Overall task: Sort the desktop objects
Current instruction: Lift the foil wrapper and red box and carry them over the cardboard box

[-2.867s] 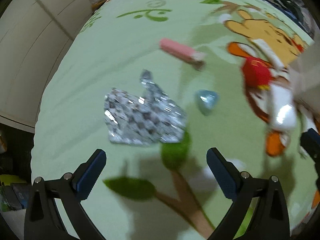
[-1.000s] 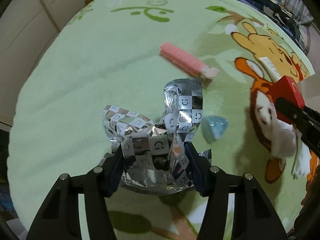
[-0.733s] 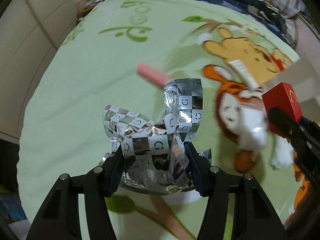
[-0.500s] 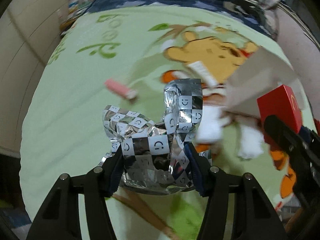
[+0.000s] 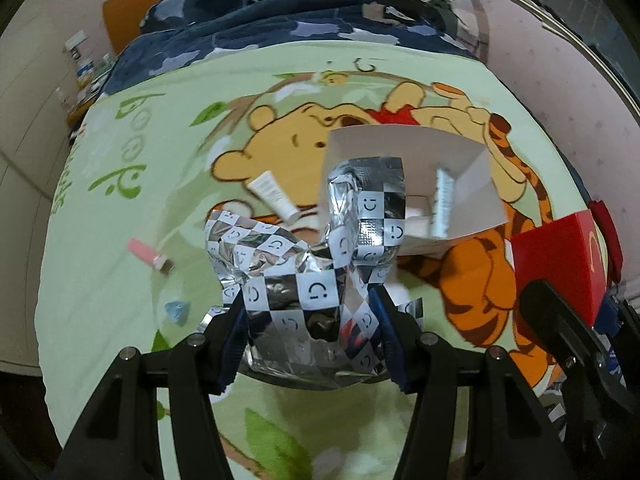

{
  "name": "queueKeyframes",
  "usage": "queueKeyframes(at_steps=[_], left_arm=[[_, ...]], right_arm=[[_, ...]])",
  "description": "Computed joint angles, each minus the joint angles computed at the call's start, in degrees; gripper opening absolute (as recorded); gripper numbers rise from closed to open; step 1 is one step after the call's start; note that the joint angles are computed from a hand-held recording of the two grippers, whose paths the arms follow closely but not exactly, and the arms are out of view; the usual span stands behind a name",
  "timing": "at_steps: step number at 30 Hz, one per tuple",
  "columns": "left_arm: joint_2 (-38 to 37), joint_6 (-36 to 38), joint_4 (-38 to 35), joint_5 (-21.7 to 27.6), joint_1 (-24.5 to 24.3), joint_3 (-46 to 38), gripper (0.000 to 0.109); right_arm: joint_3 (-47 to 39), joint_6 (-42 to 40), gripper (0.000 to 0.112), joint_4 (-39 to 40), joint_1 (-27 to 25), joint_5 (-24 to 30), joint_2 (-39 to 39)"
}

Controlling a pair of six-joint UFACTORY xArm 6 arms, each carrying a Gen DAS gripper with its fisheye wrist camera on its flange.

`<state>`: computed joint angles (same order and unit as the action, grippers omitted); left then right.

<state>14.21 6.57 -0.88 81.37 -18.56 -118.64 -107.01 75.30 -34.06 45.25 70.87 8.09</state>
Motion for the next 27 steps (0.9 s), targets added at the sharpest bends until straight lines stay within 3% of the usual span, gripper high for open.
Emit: queueKeyframes(at_steps=[8,20,27], left_arm=[[2.91,-0.97,1.47,2.15,-3.52,-4.73,0.059],[5.23,-0.68,3.88,4.82,-5.28,-7.30,0.059],[12.91,0.29,5.31,9.73,-6.24,-17.77,0.059]], right_arm=[[4.98,0.87,0.053,-0.77,-1.31,-0.07,-4.77],[9.88,0.62,0.053,1.40,-3.77,-4.20,-7.38],[10.01,-2.68,0.053,4.18,-7.69,-6.54,-6.26]])
